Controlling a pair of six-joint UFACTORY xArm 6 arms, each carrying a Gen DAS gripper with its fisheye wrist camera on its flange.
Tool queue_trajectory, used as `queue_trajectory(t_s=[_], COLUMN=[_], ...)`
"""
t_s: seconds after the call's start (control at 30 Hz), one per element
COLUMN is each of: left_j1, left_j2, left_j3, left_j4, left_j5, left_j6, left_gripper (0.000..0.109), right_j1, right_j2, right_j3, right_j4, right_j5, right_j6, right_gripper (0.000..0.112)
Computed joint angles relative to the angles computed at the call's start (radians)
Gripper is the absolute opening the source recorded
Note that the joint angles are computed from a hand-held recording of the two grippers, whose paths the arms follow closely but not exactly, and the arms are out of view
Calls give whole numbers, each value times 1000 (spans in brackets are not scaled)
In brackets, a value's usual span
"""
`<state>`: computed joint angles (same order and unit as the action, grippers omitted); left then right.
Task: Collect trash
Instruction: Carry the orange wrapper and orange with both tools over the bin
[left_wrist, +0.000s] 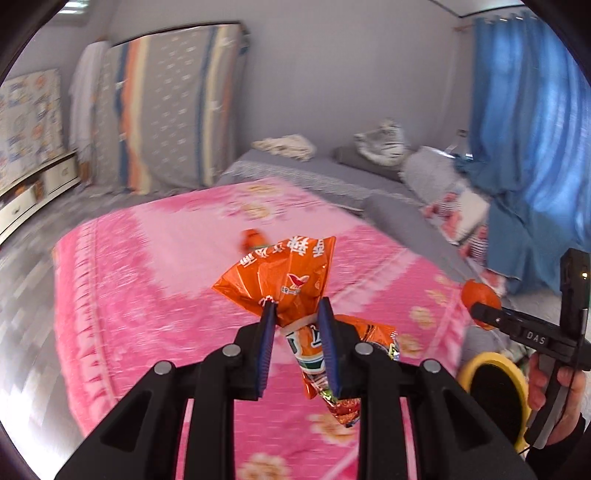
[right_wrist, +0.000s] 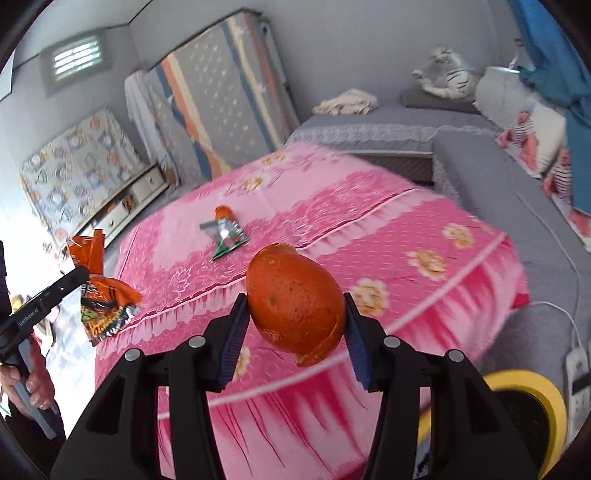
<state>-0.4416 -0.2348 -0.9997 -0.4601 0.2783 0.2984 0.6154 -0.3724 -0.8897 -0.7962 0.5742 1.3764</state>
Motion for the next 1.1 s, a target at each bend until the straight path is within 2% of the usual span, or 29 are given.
queue_trajectory(t_s=[0.27,0.4,0.57,0.67,0.83,0.9,1.1], left_j1=[-166,-251,-339,-380,-425,-441,-469], left_j2=[-15,-5,22,47,91,110,153], left_j3=[-24,-48,-75,-94,-126,-140,-168], left_j4=[-82,-123,-106,-95,-109,-109,-142], left_j5=[-23,-27,-36,-34,-19,-13,14], left_j6=[80,133,144,145,174,177,211], left_gripper=[22,23,23,23,23,23,23], right_j1=[98,182,296,348,492,533,584], right_j2=[-289,-430,-565,-627,-698,-717,-771], right_j3=[168,245,316,349,384,398,447], right_j4=[-122,-178,-215,-219,-239,-243,-220], right_j5=[202,343,531,618,815,867,943], right_j6=[168,261,349,387,477,511,577], right_gripper=[47,47,47,47,47,47,47])
